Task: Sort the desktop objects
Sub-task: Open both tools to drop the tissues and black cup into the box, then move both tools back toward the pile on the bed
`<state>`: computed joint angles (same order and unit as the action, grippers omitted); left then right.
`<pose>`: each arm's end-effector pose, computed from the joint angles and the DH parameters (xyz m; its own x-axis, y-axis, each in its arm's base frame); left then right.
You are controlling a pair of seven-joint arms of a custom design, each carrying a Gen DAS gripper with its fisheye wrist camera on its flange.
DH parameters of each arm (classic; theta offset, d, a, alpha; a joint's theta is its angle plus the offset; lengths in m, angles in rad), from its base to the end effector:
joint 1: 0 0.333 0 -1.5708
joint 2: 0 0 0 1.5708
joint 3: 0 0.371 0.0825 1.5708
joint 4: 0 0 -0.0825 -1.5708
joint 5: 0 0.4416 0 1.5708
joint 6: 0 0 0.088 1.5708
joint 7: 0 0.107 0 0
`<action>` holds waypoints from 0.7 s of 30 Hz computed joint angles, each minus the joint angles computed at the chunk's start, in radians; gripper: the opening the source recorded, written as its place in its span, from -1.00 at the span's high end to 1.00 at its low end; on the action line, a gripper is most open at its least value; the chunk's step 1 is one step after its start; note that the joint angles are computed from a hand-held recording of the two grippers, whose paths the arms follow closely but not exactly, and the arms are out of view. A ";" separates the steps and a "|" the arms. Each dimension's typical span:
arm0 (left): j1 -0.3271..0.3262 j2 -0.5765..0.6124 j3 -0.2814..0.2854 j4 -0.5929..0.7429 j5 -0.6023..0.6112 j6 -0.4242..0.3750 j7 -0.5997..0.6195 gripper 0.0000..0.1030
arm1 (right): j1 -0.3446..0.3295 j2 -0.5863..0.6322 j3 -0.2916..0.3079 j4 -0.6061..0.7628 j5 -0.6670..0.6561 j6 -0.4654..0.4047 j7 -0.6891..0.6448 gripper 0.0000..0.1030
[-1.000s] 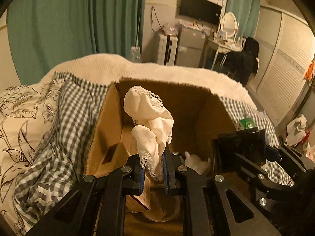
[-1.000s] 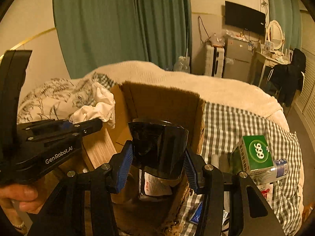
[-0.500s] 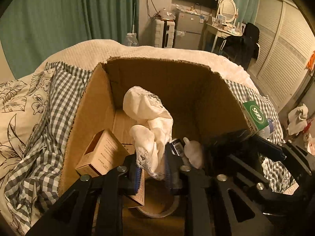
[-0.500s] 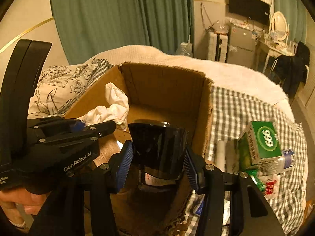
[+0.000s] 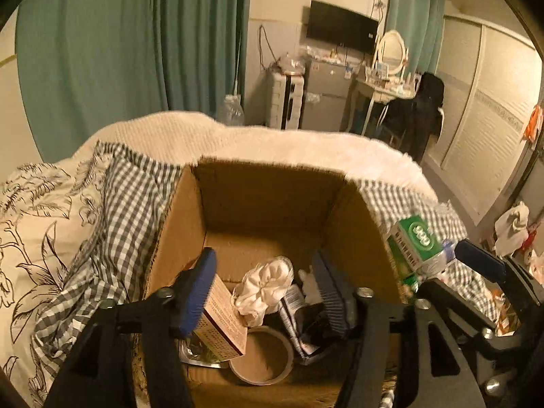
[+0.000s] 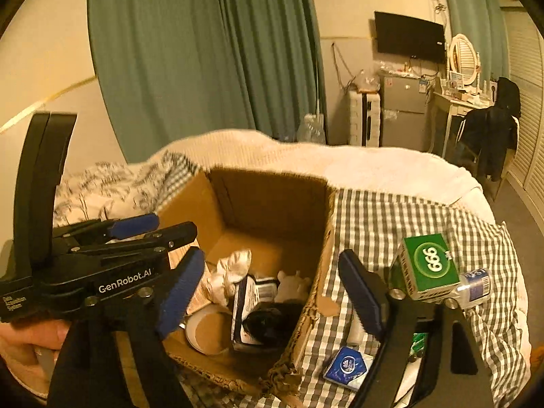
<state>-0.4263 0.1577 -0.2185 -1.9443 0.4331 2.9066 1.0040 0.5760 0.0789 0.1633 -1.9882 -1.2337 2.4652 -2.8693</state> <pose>0.5466 -0.4326 0.5216 -0.4539 -0.8880 0.0742 -0.6276 0.2595 -0.7340 0.4890 0.4447 0.4938 -0.1526 -0.9747 -0.1633 -0.5403 0.2206 -0.8120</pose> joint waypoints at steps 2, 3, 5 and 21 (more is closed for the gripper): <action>-0.002 -0.012 0.002 -0.009 0.003 0.020 -0.017 -0.43 | 0.000 -0.031 0.001 -0.024 -0.028 0.002 0.051 -0.71; -0.002 -0.016 0.002 -0.012 0.003 0.029 -0.025 -0.51 | -0.001 -0.045 0.005 -0.035 -0.037 -0.005 0.072 -0.71; -0.011 -0.026 0.013 -0.017 0.034 0.042 -0.068 -0.63 | -0.003 -0.069 0.019 -0.048 -0.048 -0.051 0.107 -0.72; -0.037 -0.096 0.021 -0.022 0.616 0.146 -0.637 -1.00 | -0.027 -0.229 0.119 -0.143 -0.021 -0.306 0.145 -0.80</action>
<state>-0.4628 0.0621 -0.1976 -1.9663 1.0486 3.0528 0.3674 0.5486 -0.1496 0.2821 -2.1314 -1.2545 2.1589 -2.7246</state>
